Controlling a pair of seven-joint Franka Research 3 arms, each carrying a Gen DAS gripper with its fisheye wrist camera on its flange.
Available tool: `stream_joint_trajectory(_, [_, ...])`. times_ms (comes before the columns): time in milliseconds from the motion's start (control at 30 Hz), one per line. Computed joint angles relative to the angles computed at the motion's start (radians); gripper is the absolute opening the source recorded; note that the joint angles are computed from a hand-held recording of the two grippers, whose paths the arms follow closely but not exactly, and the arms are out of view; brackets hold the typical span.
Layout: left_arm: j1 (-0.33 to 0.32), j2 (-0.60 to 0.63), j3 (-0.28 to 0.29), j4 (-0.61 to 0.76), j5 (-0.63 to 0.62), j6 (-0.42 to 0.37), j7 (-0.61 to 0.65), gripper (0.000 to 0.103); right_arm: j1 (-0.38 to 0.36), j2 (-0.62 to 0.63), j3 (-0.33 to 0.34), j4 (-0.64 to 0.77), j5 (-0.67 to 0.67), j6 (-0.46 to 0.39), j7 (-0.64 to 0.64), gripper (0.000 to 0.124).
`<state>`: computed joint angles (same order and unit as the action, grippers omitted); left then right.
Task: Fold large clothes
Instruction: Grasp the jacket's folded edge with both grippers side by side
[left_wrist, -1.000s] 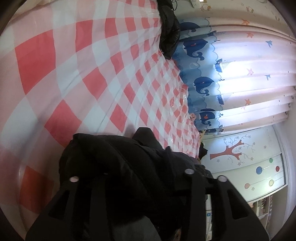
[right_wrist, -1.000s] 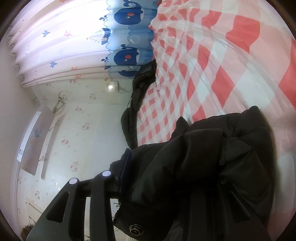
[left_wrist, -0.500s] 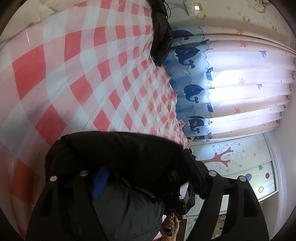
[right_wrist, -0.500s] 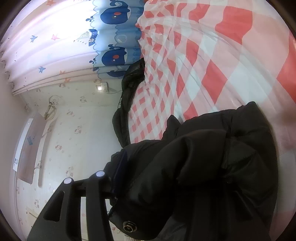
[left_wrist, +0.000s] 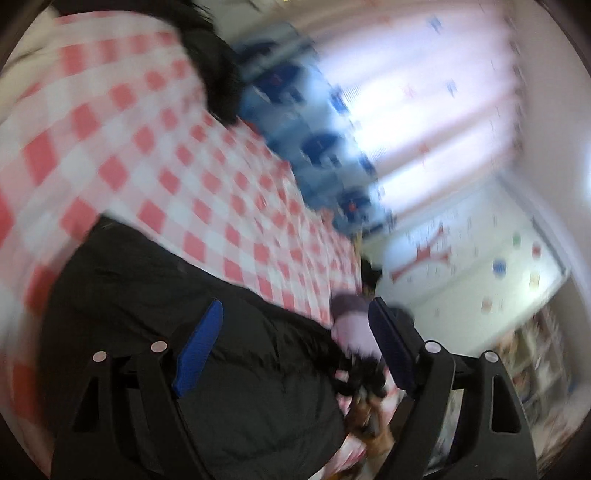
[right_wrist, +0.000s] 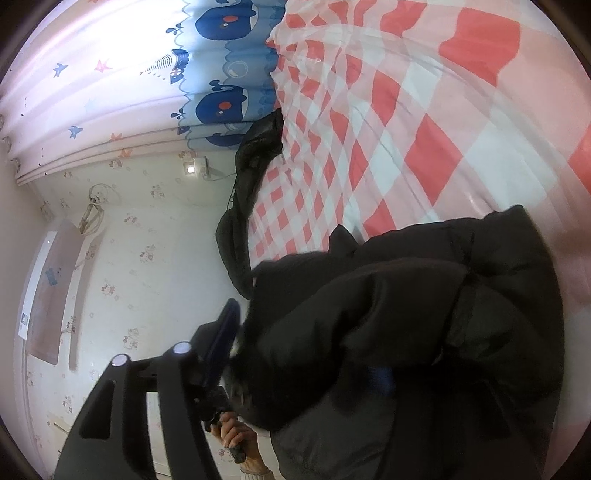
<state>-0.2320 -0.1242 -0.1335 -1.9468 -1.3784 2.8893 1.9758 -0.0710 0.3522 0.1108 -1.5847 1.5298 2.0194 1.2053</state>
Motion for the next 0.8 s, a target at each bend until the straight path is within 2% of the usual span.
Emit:
stream_joint_trajectory(67, [0.01, 0.047, -0.015, 0.04, 0.178, -0.059, -0.126, 0.077, 0.008, -0.008, -0.003, 0.008, -0.025, 0.012, -0.006, 0.07])
stream_joint_trajectory(200, [0.024, 0.137, -0.041, 0.123, 0.388, -0.133, -0.268, 0.077, 0.047, -0.068, -0.019, 0.013, -0.154, 0.073, -0.102, 0.077])
stream_joint_trajectory(300, [0.037, 0.221, -0.064, 0.2, 0.567, -0.179, -0.387, 0.077, 0.122, -0.09, -0.039, 0.065, -0.429, 0.141, -0.126, 0.082])
stream_joint_trajectory(333, [0.039, 0.252, -0.069, 0.228, 0.639, -0.193, -0.438, 0.077, 0.145, -0.088, -0.043, 0.078, -0.517, 0.16, -0.109, 0.082])
stream_joint_trajectory(367, [0.04, 0.289, -0.07, 0.262, 0.711, -0.21, -0.491, 0.077, 0.188, -0.064, -0.06, 0.121, -0.665, 0.165, -0.065, 0.081])
stream_joint_trajectory(467, [0.041, 0.375, -0.07, 0.336, 0.86, -0.244, -0.612, 0.077, 0.232, -0.004, -0.059, 0.186, -0.873, 0.173, 0.009, 0.082])
stream_joint_trajectory(533, [0.042, 0.417, -0.069, 0.375, 0.938, -0.26, -0.675, 0.077, 0.252, 0.032, -0.058, 0.204, -0.954, 0.198, 0.037, 0.082])
stream_joint_trajectory(633, [0.052, 0.488, -0.071, 0.445, 1.033, -0.292, -0.726, 0.077, 0.248, 0.09, -0.047, 0.255, -0.991, 0.217, 0.071, 0.083])
stream_joint_trajectory(800, [0.092, 0.532, -0.11, 0.483, 1.096, -0.323, -0.785, 0.077, 0.25, 0.233, -0.044, 0.461, -1.079, 0.122, 0.16, 0.088])
